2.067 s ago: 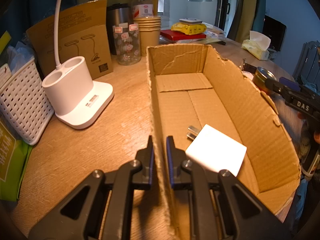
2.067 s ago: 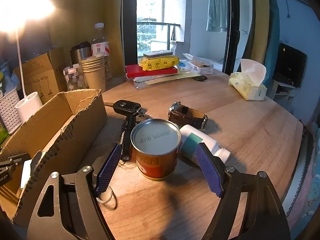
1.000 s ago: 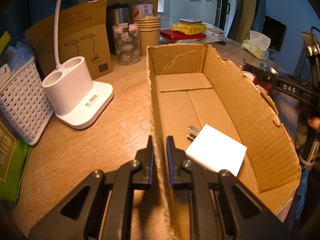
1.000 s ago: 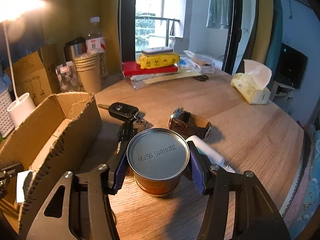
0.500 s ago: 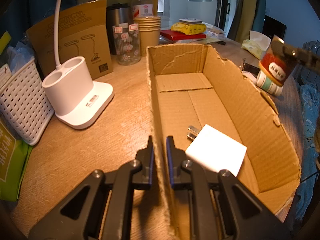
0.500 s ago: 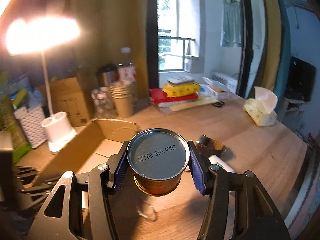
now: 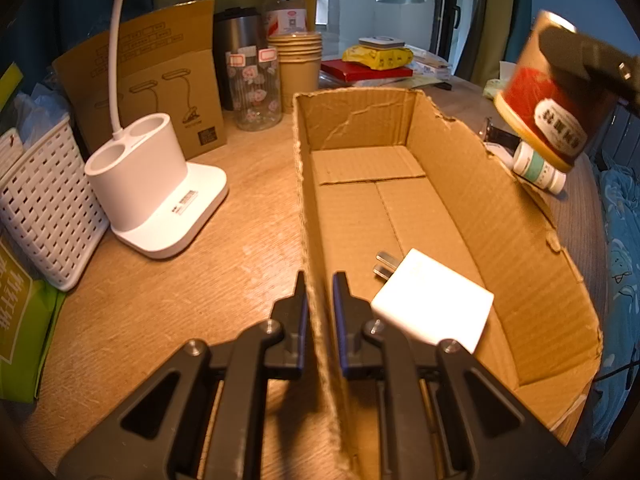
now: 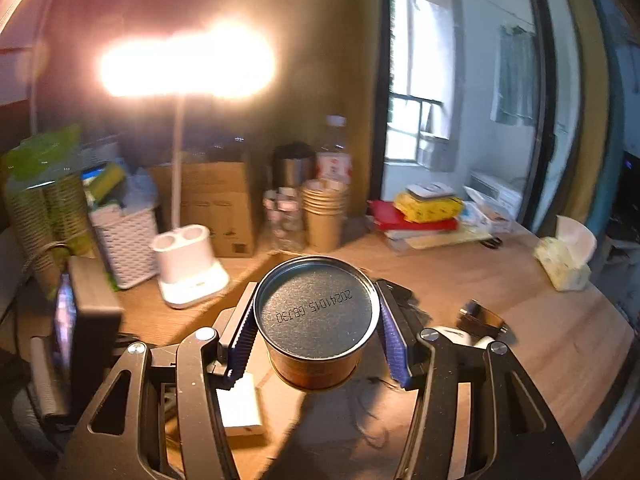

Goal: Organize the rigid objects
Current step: 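Lift the tin can into the box and release it with the right tool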

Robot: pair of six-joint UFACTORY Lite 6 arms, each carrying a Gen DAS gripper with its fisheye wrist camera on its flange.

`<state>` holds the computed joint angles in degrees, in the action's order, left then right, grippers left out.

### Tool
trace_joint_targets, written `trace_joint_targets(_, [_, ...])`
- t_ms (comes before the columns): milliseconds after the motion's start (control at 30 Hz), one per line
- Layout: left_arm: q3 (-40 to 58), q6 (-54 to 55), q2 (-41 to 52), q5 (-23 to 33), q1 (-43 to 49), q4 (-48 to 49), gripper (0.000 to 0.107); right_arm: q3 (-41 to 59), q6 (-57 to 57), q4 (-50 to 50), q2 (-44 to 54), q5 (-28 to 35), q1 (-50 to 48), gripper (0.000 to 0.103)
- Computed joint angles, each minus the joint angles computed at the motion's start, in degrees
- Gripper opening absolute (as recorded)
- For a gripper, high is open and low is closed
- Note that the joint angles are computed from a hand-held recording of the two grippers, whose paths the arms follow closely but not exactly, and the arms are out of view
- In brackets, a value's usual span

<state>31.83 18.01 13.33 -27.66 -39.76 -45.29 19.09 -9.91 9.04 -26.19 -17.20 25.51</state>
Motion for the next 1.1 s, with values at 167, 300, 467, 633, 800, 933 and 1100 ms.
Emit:
trace_joint_targets(167, [0.0, -0.1, 0.0, 0.1, 0.3, 0.3, 0.012, 2.5, -5.2, 5.0, 6.5, -2.5, 4.9, 0.058])
trace_joint_targets(300, [0.0, -0.1, 0.0, 0.0, 0.3, 0.3, 0.012, 5.2, -5.9, 6.0, 14.2, -4.9, 6.4, 0.058])
trace_joint_targets(467, [-0.1, -0.3, -0.2, 0.1, 0.5, 0.8, 0.012, 7.2, -4.9, 6.2, 20.9, -7.0, 7.1, 0.058])
trace_joint_targets(633, [-0.3, -0.6, -0.4, 0.2, 0.8, 1.3, 0.012, 8.4, -12.6, 13.6, 24.2, -8.4, 8.8, 0.058])
trace_joint_targets(800, [-0.4, -0.6, -0.4, 0.2, 0.9, 1.3, 0.012, 10.3, -19.6, 20.6, 28.2, -8.9, 10.6, 0.058])
trace_joint_targets(933, [-0.4, -0.6, -0.4, 0.3, 0.9, 1.5, 0.012, 11.1, -23.2, 22.8, 30.4, -8.9, 11.5, 0.058])
trace_joint_targets(1100, [-0.6, 0.0, -0.9, 0.2, 0.5, 0.5, 0.012, 11.7, -28.2, 25.1, 30.6, -7.0, 12.0, 0.058])
